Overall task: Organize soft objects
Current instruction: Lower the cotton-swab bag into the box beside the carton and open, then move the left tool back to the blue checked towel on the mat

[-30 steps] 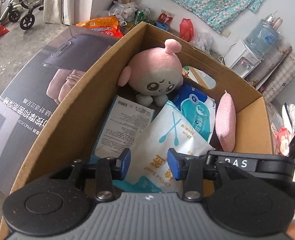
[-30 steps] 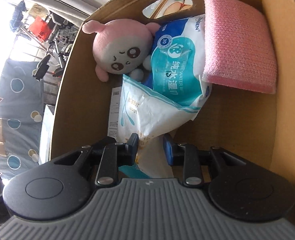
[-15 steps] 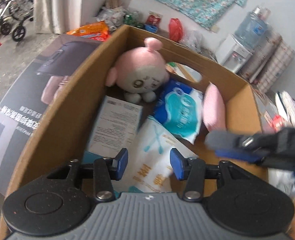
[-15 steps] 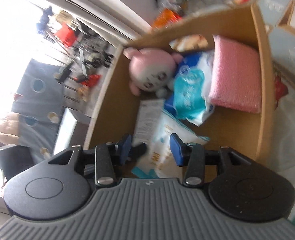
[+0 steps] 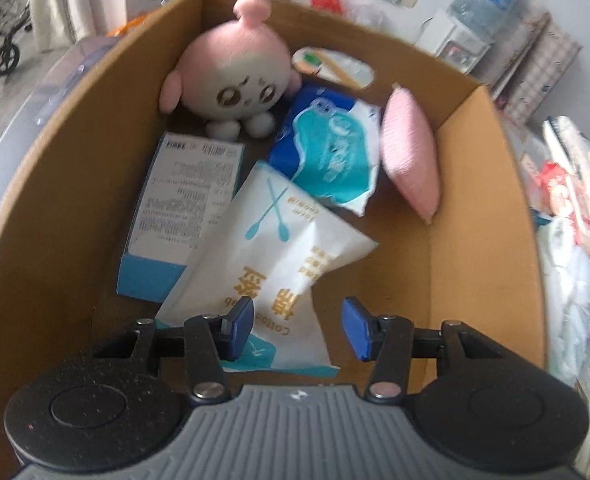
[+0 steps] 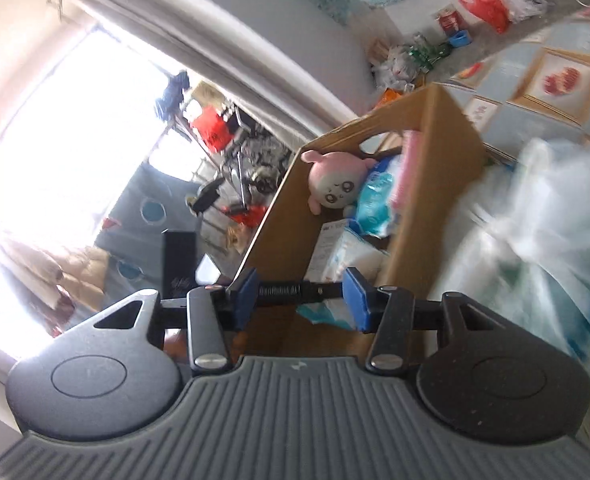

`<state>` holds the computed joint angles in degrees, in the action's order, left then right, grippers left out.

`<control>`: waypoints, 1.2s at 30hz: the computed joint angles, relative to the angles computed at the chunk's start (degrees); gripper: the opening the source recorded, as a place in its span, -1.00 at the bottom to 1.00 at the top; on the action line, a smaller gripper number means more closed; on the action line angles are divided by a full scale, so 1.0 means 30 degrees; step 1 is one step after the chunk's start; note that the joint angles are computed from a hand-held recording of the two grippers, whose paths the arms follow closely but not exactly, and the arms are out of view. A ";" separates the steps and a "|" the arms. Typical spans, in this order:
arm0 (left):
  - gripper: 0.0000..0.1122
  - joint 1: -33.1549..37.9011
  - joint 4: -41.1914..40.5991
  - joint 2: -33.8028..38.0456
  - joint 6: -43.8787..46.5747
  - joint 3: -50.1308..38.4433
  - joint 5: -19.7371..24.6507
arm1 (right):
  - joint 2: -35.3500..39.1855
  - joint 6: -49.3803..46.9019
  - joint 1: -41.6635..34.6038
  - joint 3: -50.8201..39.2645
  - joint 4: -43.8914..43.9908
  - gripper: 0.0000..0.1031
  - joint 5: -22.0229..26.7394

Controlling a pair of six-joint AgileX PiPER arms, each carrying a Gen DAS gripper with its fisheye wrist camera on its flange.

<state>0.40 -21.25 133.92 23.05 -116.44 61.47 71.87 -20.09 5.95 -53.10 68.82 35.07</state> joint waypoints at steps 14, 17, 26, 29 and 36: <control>-0.11 -0.0257 -0.1136 0.0852 -0.0626 -0.0723 -0.0012 | -0.4937 -0.3913 -0.5787 0.7295 0.3792 -0.06 0.2461; -0.02 -0.0140 -0.1604 0.0179 0.0010 0.0417 -0.0989 | -0.5285 -0.4074 -0.6163 0.7913 0.3889 -0.06 0.2744; 0.46 -0.0140 -0.3040 -0.4411 0.2182 0.6672 -0.4824 | -0.7017 -0.4916 -0.8091 1.0805 0.4967 0.05 0.3505; 0.50 -0.0396 -0.4322 -0.6903 0.3920 0.9716 -0.6928 | -0.8422 -0.4825 -0.9537 1.2137 0.4639 0.06 0.4286; 0.65 -0.1389 -1.0904 -1.2589 1.2307 1.6118 -0.9143 | -1.1394 -0.4968 -1.8070 1.3997 0.2231 0.10 1.0342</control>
<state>-3.77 -53.97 96.15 59.97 -68.09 34.04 37.68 -34.99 -48.26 -11.11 75.51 66.09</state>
